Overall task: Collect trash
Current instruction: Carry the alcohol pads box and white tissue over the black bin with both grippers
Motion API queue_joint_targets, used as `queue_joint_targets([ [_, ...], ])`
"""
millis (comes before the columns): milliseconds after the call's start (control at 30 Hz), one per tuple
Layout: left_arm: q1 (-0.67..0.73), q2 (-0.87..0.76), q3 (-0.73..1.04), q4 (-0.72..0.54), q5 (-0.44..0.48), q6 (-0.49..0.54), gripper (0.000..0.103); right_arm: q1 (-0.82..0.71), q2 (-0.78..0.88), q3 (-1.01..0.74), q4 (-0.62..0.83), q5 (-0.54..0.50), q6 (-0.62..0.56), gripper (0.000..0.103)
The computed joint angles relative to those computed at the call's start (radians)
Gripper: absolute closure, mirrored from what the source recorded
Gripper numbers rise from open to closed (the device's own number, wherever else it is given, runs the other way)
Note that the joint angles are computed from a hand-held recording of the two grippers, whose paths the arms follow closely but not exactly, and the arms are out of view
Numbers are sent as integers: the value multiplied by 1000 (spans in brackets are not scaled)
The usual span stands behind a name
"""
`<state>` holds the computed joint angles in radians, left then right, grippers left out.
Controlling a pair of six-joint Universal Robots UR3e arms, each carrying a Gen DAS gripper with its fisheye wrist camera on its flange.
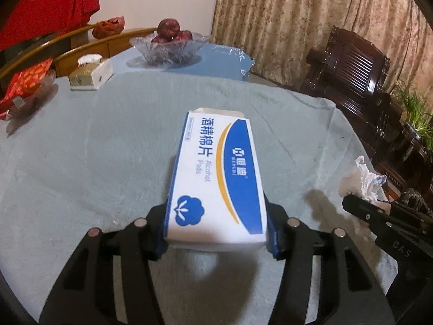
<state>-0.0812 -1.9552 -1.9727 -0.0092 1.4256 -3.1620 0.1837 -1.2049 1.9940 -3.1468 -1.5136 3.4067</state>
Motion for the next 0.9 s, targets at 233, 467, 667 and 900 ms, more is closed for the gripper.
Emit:
queue_joint_targets([
  [233,-37,117,-63,-29,24,-20,50,0,-134,92,10,-4,-6,81],
  [467,-95,238,-130,-55,66,-53,50,-4,-330,214,47,-12,-4,81],
  [667,-170,352,-168,-89,111,-94,50,-28,-559,321,133,-12,-9,81],
  [900,-297,440,-155,-150,191,-153,50,-54,-857,390,330,-37,-18,81],
])
